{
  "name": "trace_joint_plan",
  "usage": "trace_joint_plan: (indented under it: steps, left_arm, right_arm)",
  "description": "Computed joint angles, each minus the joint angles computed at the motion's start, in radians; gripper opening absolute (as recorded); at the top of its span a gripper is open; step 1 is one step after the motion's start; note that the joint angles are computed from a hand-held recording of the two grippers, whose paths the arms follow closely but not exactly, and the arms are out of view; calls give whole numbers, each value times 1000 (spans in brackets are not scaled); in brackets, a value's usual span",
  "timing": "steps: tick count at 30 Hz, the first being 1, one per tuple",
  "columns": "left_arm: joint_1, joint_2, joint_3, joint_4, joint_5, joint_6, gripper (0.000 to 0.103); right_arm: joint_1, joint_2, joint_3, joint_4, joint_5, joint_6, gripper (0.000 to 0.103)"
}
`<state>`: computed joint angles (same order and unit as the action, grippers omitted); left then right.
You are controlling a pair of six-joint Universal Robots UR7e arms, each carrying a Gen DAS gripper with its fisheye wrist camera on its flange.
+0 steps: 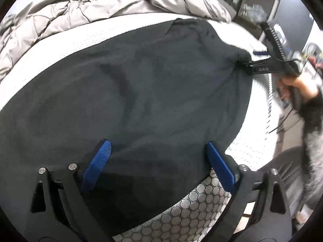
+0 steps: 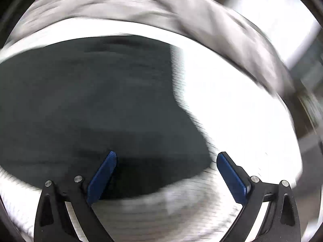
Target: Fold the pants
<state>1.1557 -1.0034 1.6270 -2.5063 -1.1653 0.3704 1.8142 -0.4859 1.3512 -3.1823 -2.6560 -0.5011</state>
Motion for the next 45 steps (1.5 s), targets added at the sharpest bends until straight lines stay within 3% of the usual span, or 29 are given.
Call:
trace_joint_plan:
  steps: [2,5,7,9,11,12,13,15,16,17,20,22,24,26,27,28,30,33,35,37,39,40,41,45]
  left_arm:
    - [5,-14,-7,0,-22,-21,88]
    - [2,-26,-7,-76,-32,-41,88]
    - [-3,-14,-23,-110,7,-37,88]
    - [0,20,-67,-92,51,-58,80]
    - [13,63,-127,-30,85,-98,64]
    - [22,83,-155,17,110,-123,52]
    - [32,91,-163,23,115,-129,46]
    - [42,82,-154,0,97,-118,42]
    - [43,74,-149,1,103,-115,41]
    - [43,66,-141,-2,115,-108,41]
    - [50,53,-120,-23,127,-105,41]
    - [45,51,-117,-29,142,-102,42]
    - [28,43,-109,-35,166,-122,42]
    - [12,35,-102,-55,145,-120,45]
    - [6,38,-110,-67,110,-97,56]
    - [0,48,-125,-65,94,-85,68]
    - [-10,91,-184,-41,80,-62,71]
    - [-11,178,-304,98,127,-71,71]
    - [0,203,-319,138,170,-77,71]
    - [22,182,-270,54,109,-23,71]
    - [30,163,-264,73,92,-26,71]
    - [32,156,-265,82,99,-38,71]
    - [34,148,-262,86,113,-52,71]
    - [45,121,-239,77,131,-82,71]
  right_arm:
    - [-14,-40,25,40,37,118,100]
    - [30,-17,14,-62,36,31,100]
    - [64,-11,28,-129,112,-16,100]
    - [72,-8,12,-81,182,-5,99]
    - [71,35,-45,13,208,-14,92]
    - [72,56,-67,75,204,-16,77]
    - [70,73,-90,152,182,-4,66]
    - [49,66,-86,182,199,25,61]
    - [44,44,-63,169,221,52,43]
    - [47,34,-51,147,201,74,36]
    - [38,-16,21,10,119,144,37]
    - [32,-35,53,13,109,177,37]
    - [39,-26,54,-47,93,129,37]
    - [67,6,28,-145,69,34,38]
    - [80,10,29,-165,90,16,44]
    - [84,8,21,-143,149,28,49]
    - [78,16,-8,-77,257,56,50]
    - [72,94,-149,124,267,76,50]
    - [62,146,-212,219,213,12,50]
    - [45,158,-226,176,206,-82,48]
    - [31,94,-162,193,261,-8,40]
    - [25,71,-145,206,282,25,30]
    - [23,61,-136,213,271,39,28]
    - [57,97,-174,158,185,-16,33]
